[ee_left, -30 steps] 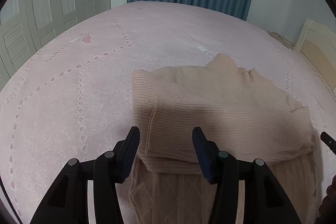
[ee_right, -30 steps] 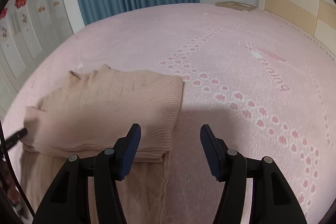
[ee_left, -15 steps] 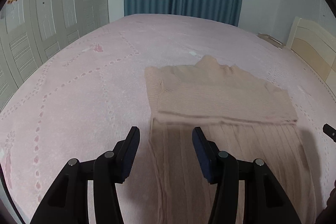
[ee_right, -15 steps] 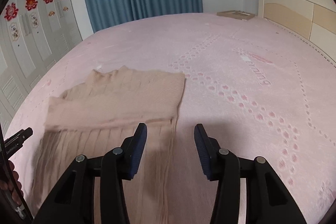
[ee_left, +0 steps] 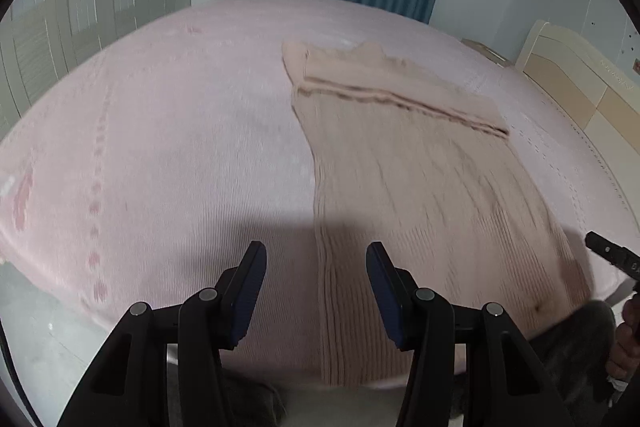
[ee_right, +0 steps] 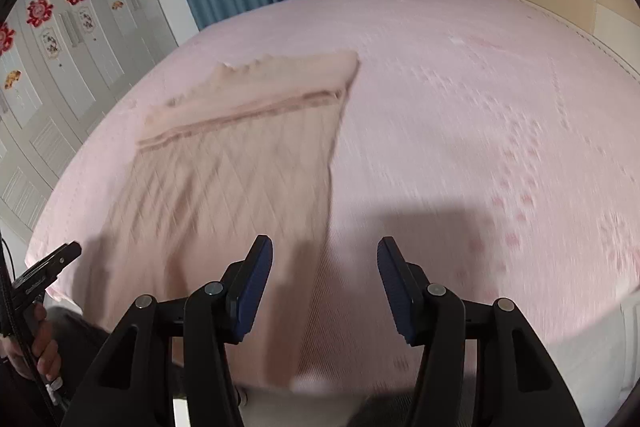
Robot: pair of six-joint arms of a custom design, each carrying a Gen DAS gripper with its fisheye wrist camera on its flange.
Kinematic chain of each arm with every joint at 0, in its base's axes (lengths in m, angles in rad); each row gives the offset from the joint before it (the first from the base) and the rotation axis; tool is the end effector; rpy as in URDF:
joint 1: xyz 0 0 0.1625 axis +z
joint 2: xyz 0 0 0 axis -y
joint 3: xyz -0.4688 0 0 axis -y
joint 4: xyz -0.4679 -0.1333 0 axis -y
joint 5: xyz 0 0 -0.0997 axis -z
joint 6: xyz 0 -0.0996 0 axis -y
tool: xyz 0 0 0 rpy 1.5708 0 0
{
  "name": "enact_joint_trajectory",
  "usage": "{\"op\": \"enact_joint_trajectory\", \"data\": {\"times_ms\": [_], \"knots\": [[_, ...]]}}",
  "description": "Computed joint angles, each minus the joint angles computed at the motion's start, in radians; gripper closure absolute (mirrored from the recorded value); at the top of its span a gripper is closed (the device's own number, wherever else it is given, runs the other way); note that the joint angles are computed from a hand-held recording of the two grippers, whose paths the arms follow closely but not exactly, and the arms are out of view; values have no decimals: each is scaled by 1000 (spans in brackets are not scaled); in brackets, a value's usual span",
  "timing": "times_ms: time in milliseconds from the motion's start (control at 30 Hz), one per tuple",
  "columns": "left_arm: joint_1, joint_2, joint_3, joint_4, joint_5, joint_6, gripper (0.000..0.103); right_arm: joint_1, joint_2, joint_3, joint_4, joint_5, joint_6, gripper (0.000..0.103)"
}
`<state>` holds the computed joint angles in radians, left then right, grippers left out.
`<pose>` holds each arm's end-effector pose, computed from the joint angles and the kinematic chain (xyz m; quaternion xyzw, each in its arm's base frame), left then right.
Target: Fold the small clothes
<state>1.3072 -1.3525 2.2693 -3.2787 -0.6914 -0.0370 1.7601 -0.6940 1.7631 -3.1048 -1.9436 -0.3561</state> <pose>0.0721 -0.5388 0.2751 -0.0686 0.8482 -0.4036 0.3362 0.2300 -0.6850 0.0139 0.2164 -0.9324 0.2106 0.1986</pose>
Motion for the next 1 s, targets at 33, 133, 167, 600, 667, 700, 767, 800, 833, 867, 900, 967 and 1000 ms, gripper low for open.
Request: {"op": "enact_joint_trajectory", "data": {"times_ms": [33,133,167,600,667,700,767,800,833,867,900,967,1000], "knots": [[4,-14,11,25,-18,-24,53,-4,-5,9,8,18,13,49],[6,-43,39,54,-59,-55,53,-14,-27,60,-12,49,35,49],[4,-46,46,52,-61,-53,52,-15,-34,74,-14,65,38,49],[5,17,15,75,-57,-54,64,2,24,24,83,-3,41,70],[-4,32,14,58,-29,-36,74,6,31,22,67,-5,21,70],[-9,39,15,47,-19,-22,79,7,34,20,64,-9,15,73],[-8,40,16,33,-23,-3,93,9,40,20,60,-13,0,90],[-9,41,18,20,-22,3,94,8,39,21,57,-4,-5,97],[-9,39,23,1,-19,12,94,9,38,27,29,1,-15,98],[-10,38,24,-16,-14,16,95,9,35,38,-13,6,-24,98],[-8,30,31,-48,-13,14,95,7,28,52,-58,15,-30,98],[5,5,42,-72,-31,-17,96,-10,3,76,-96,58,-7,98],[16,-9,44,-55,-38,-45,96,-18,-4,78,-93,72,12,98]]}}
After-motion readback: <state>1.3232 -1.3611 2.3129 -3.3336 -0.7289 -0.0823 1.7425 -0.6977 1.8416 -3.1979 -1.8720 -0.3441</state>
